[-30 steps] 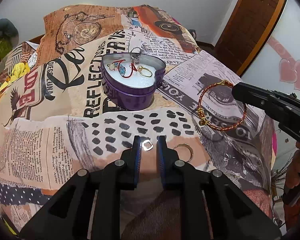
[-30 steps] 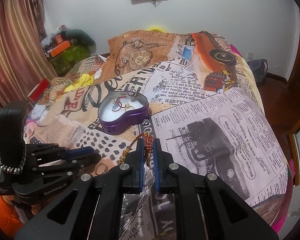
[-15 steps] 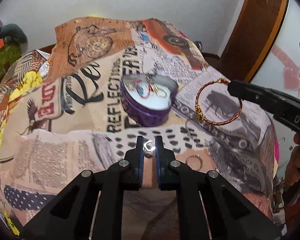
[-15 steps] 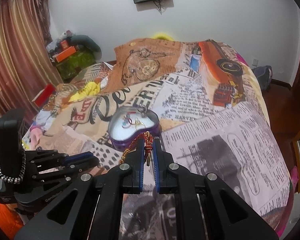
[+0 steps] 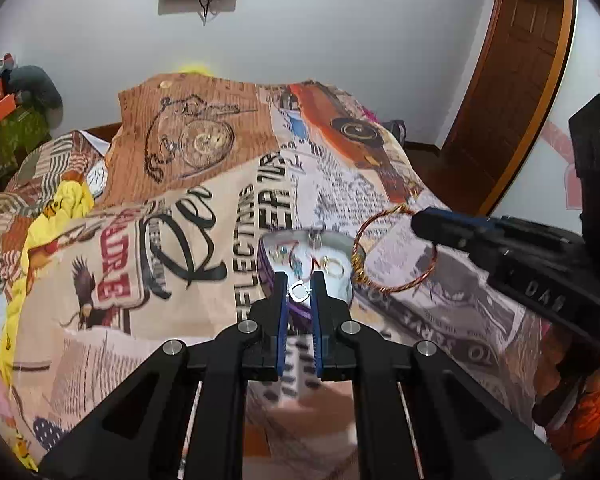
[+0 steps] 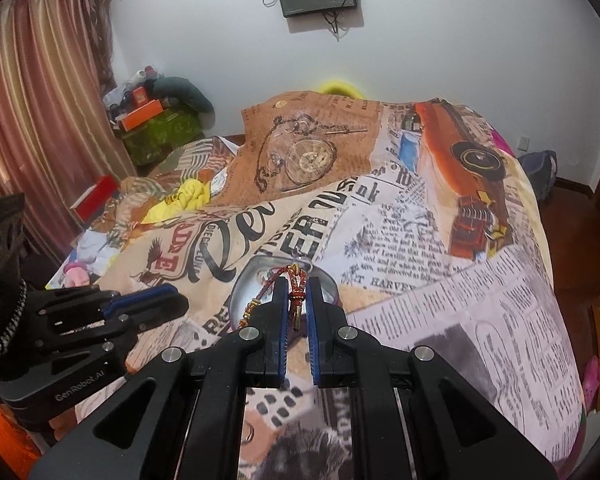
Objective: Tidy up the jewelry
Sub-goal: 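Carry the bracelet and silver ring into the heart tin and open both grippers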
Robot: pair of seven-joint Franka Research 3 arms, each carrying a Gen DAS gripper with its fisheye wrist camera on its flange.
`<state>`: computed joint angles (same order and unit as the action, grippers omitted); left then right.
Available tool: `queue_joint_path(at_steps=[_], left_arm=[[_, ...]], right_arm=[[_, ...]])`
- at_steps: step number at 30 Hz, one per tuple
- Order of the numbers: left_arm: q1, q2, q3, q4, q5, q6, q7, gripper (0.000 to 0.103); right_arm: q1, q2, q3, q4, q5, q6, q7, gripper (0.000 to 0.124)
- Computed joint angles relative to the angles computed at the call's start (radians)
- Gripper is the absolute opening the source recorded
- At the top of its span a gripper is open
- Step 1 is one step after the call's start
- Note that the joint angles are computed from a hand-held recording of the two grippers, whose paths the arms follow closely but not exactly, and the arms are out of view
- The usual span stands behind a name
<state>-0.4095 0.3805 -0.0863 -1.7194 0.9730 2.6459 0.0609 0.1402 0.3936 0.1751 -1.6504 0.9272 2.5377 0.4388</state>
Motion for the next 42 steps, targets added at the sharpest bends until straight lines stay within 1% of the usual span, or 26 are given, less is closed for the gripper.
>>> queue_joint_path(at_steps=[5,10,15,22,27,33,40,42], left_arm=[[0.009,0.028,0.011,0.040,0.002,0.009,0.019,0.009],[0.024,0.073,0.018,0.086,-0.042,0.022,0.073,0.009],[0.042,0.125,0.014,0.122,-0.133,0.041,0.160,0.009],[0.034,0.174,0.021,0.157,-0.229,0.060,0.257,0.009],[0.024,0.185,0.031,0.169,-0.266,0.058,0.291,0.009],[0.025,0.186,0.029,0.167,-0.304,0.056,0.317,0.009],[0.022,0.179,0.027,0.161,-0.329,0.055,0.339,0.009],[0.019,0.174,0.030,0.157,-0.330,0.051,0.335,0.009]], right_arm=[[0.012,0.046,0.000,0.055,-0.040,-0.015,0.027,0.007],[0.020,0.104,0.003,0.123,-0.098,-0.047,0.065,0.007],[0.026,0.159,0.002,0.189,-0.173,-0.100,0.100,0.008],[0.033,0.197,0.000,0.230,-0.251,-0.122,0.125,0.008],[0.029,0.221,0.000,0.267,-0.286,-0.175,0.148,0.008],[0.026,0.221,0.004,0.267,-0.295,-0.184,0.144,0.008],[0.028,0.232,-0.006,0.292,-0.317,-0.228,0.170,0.008],[0.027,0.229,-0.008,0.290,-0.318,-0.227,0.177,0.010]])
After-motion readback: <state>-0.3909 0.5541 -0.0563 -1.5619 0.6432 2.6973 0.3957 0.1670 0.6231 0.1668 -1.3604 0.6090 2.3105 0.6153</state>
